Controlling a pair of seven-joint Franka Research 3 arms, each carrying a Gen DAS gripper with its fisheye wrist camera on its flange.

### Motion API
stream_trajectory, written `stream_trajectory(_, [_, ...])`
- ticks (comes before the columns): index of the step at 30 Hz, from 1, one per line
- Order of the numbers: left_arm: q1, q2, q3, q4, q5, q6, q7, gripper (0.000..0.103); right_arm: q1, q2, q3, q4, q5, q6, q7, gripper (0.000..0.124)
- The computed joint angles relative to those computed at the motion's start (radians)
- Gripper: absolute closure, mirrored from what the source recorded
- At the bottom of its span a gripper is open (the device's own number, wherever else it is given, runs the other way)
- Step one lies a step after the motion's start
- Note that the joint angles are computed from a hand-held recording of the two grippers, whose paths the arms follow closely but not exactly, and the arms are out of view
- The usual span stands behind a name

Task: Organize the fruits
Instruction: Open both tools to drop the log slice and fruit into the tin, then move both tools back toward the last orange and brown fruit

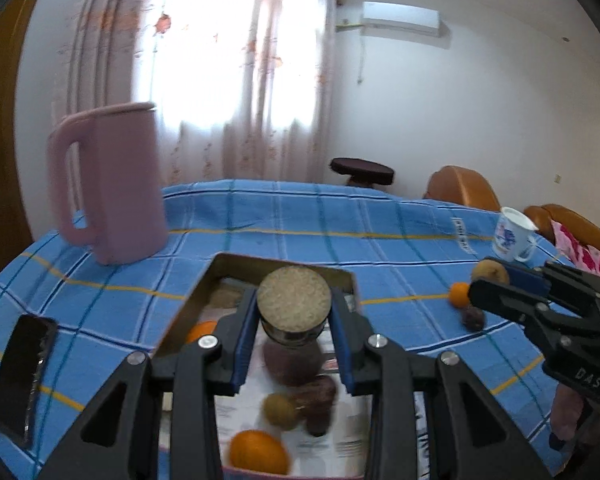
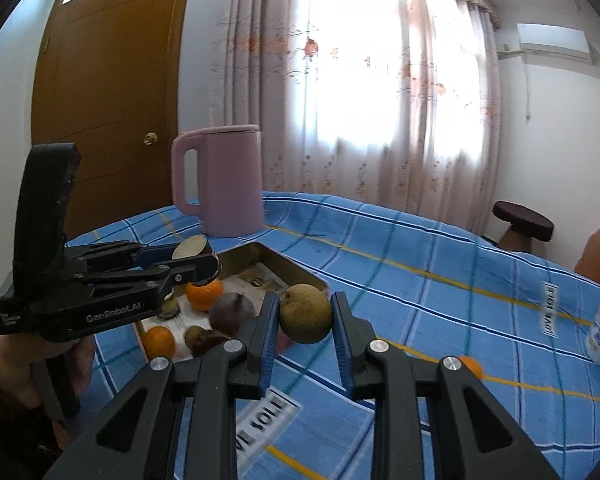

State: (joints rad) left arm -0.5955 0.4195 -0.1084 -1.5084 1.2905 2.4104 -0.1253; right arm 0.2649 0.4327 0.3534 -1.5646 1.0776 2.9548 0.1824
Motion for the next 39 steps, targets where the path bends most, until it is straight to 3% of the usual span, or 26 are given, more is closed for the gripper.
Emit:
stream_trajectory(16, [0.069,-0.072,-0.028,-0.138,-0.043,0.009,-0.046,0.067,0.134,0.132,-0.091,0.119,-0.405,-0.078,0.363,0.096])
stream_trajectory(22, [0.082,-0.065,-0.032,-0.134,-0.072,0.031,-0.02,0.067,0.151,0.167,-0.115,0.154,-0.525,-0.103,0.489,0.096])
stream_trajectory(28, [0.074,-0.052,-0.028,-0.114,-0.098,0.016,0.017,0.066,0.147,0.172,-0.111,0.155,-0.587,-0.12,0.529,0.096])
stream_trajectory(31, [0.065,-0.055,-0.023,-0.115,-0.09,0.006,0.002,0.055,0.14,0.163,-0.101,0.139,-0.597,-0.117,0.527,0.094])
stream_trajectory(33, [0.054,-0.057,-0.02,-0.113,-0.075,-0.023,-0.017,0.027,0.126,0.151,-0.085,0.119,-0.588,-0.1,0.516,0.079])
stream_trajectory(35, [0.048,-0.061,-0.02,-0.115,-0.052,-0.037,-0.032,0.025,0.1,0.134,-0.054,0.087,-0.555,-0.059,0.487,0.066])
stream_trajectory(39, [0.049,-0.061,-0.028,-0.109,-0.034,-0.027,-0.036,0.025,0.052,0.091,-0.015,0.032,-0.495,-0.021,0.436,0.064])
